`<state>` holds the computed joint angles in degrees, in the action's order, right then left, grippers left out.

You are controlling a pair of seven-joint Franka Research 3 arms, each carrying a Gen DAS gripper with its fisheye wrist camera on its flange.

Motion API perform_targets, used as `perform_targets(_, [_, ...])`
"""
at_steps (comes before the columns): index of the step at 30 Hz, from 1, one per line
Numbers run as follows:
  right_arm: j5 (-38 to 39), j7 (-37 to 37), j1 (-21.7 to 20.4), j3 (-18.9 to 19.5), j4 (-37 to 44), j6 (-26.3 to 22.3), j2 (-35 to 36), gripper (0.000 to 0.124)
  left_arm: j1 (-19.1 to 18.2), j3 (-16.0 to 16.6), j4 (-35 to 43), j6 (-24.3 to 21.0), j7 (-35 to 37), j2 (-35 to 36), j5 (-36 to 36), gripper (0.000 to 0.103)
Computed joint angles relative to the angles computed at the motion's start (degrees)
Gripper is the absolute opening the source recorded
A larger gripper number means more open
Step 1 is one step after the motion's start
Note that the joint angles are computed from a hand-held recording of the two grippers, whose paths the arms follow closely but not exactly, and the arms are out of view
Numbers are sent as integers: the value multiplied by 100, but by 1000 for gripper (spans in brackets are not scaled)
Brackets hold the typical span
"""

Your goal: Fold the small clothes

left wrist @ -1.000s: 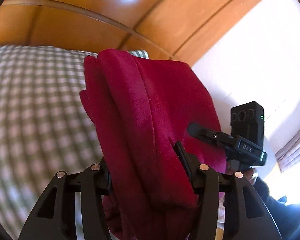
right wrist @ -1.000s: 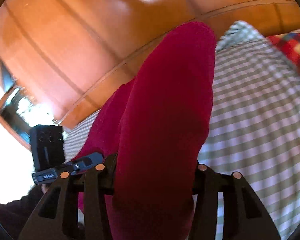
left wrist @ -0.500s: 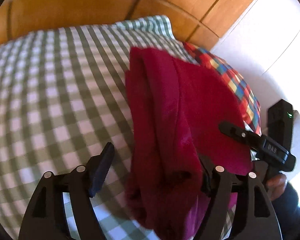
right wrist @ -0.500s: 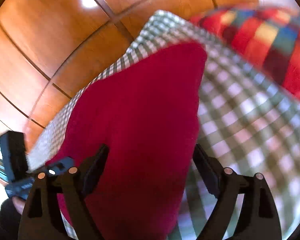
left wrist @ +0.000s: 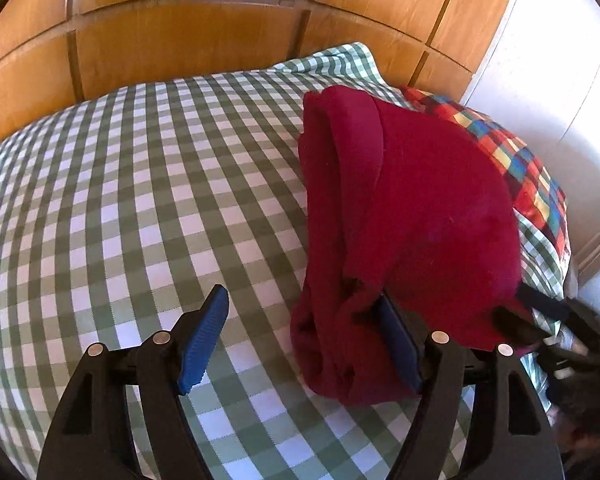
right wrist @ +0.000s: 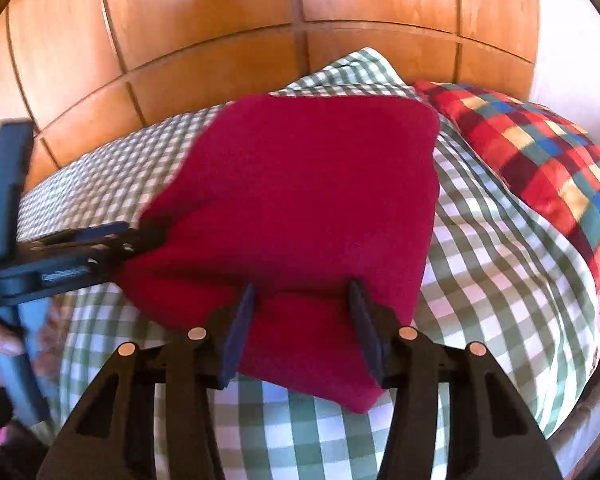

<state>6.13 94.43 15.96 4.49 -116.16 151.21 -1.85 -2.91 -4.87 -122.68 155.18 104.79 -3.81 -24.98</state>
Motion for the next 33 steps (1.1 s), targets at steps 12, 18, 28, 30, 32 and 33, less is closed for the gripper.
perform_targets(12, [-485,1113,24,198,-319,-13,-601,88,-143,101,-1128,968,-1064,-1337,1100,87])
perform_targets(18, [-1226,2106,-114,506,-491,-56,-949,100,-41,15,-1687,1309,-1899,-1995,1992,95])
perform_targets(28, [-2974,3719,-388,932,-459,-270,-1179,100,438,-343,-2156,1338,-3089,-2635,3287,99])
perform_targets(30, [-3146,3862,-384,943,-462,-328,-1201,101,695,-557,-2189,1314,-3360,-2731,3673,99])
perform_targets(32, [-3212,3932,-355,928,-472,-379,-1223,101,543,-395,-2249,1394,-3407,-2777,3775,99])
perform_targets(33, [-3215,3948,-336,917,-481,-398,-1236,101,454,-301,-2278,1437,-3449,-2795,3796,99])
